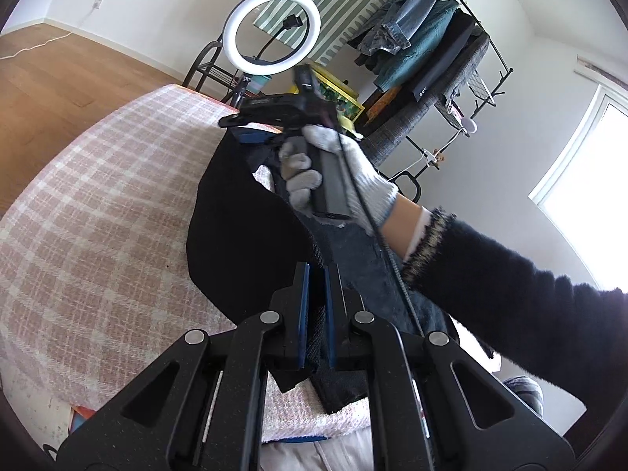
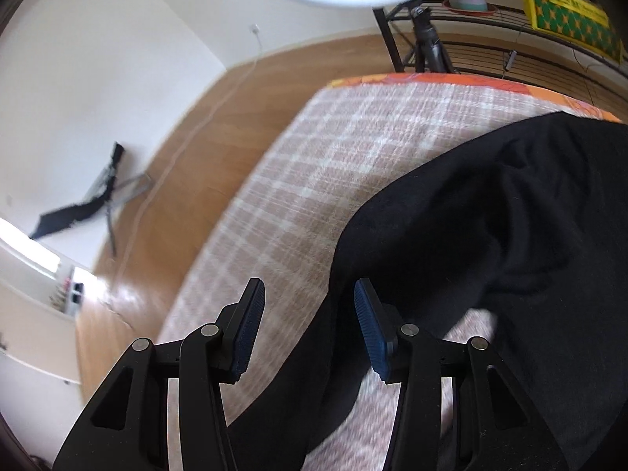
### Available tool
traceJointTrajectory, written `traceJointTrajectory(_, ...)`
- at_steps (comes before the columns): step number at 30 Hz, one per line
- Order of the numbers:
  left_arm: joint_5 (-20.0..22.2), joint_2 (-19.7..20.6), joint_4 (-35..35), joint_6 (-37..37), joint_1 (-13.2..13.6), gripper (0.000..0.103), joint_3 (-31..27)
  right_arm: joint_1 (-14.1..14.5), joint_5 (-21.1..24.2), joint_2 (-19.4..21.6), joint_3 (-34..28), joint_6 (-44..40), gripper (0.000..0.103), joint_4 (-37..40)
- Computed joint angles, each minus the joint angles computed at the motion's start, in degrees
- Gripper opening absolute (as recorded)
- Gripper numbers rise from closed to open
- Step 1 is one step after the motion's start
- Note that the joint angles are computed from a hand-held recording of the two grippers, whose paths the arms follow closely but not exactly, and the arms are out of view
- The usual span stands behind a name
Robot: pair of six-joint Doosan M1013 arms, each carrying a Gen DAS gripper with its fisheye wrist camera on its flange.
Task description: Fold large clothes
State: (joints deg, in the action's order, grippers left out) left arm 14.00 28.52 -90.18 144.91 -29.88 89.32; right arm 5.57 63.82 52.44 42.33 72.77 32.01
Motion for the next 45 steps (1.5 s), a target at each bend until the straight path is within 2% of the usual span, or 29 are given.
traceJointTrajectory(2,-0.2,-0.1,1.0,-0.7,-0.1,0.005,0.2,0.9,-0.4,0.3,-0.6,0.6,0.042,-4.5)
traceJointTrajectory(3,-0.2,-0.2,1.1,-0.5,-0.1,0.005,0.3,1.1,0.1,0.5,-1.2,0.4,0.028,-5.5)
traceJointTrajectory(4,-0.1,-0.2,1.1,-0.4,-0.2,0.005,0.3,1.3,1.2,1.4,-2.7,0.7,0.019,-6.5)
traceJointTrajectory(5,-0.1,-0.3,1.1,-0.2,-0.2,0.005,0.3,1.3,1.6,1.8,-3.3,0.9,0.003,-7.4)
traceJointTrajectory(6,-0.1,-0.3,1.5,-0.6,-0.3,0.005,0.3,1.3,1.3,1.6,-3.0,1.0,0.002,-8.3)
traceJointTrajectory(9,0.4,-0.2,3.4,-1.4,-0.6,0.005,0.1,1.0,-1.0,0.6,-1.8,0.4,0.001,-9.0)
traceJointTrajectory(14,1.7,0.6,10.5,-4.8,-1.7,0.005,-1.8,-0.8,-3.7,-1.5,-0.8,-1.3,0.001,-7.2)
traceJointTrajectory(19,5.6,2.6,22.1,-12.5,-2.7,0.005,-5.4,-3.8,-6.1,-4.6,3.2,-3.6,0.001,-4.6)
traceJointTrajectory(23,9.9,4.4,29.1,-17.3,-3.3,0.005,-8.3,-6.6,-6.5,-5.7,7.1,-1.5,0.001,-1.6)
traceJointTrajectory(26,12.7,5.8,36.9,-22.1,-4.3,0.005,-10.8,-8.0,-6.9,-5.9,9.8,0.4,0.001,-3.0)
traceJointTrajectory(29,14.8,6.8,41.6,-24.3,-5.0,0.005,-12.7,-8.4,-7.4,-6.0,11.4,0.4,0.001,-4.2)
traceJointTrajectory(31,16.3,7.4,43.6,-26.0,-5.3,0.005,-13.6,-8.2,-7.4,-6.0,11.9,0.2,0.001,-5.7)
traceJointTrajectory(34,18.0,7.3,42.9,-25.9,-5.4,0.005,-13.4,-7.8,-8.3,-6.6,13.0,-1.1,0.002,-7.2)
traceJointTrajectory(37,17.3,5.9,44.4,-25.9,-5.7,0.005,-11.2,-7.7,-9.2,-7.5,13.8,-0.5,0.008,-9.9)
traceJointTrajectory(41,14.4,3.6,44.8,-30.2,-5.3,0.005,-7.3,-9.0,-12.2,-11.1,18.1,-3.5,0.01,-6.0)
traceJointTrajectory(45,13.9,4.0,43.4,-36.3,-4.2,0.005,-6.2,-10.8,-12.5,-15.5,23.8,-8.8,0.01,0.5)
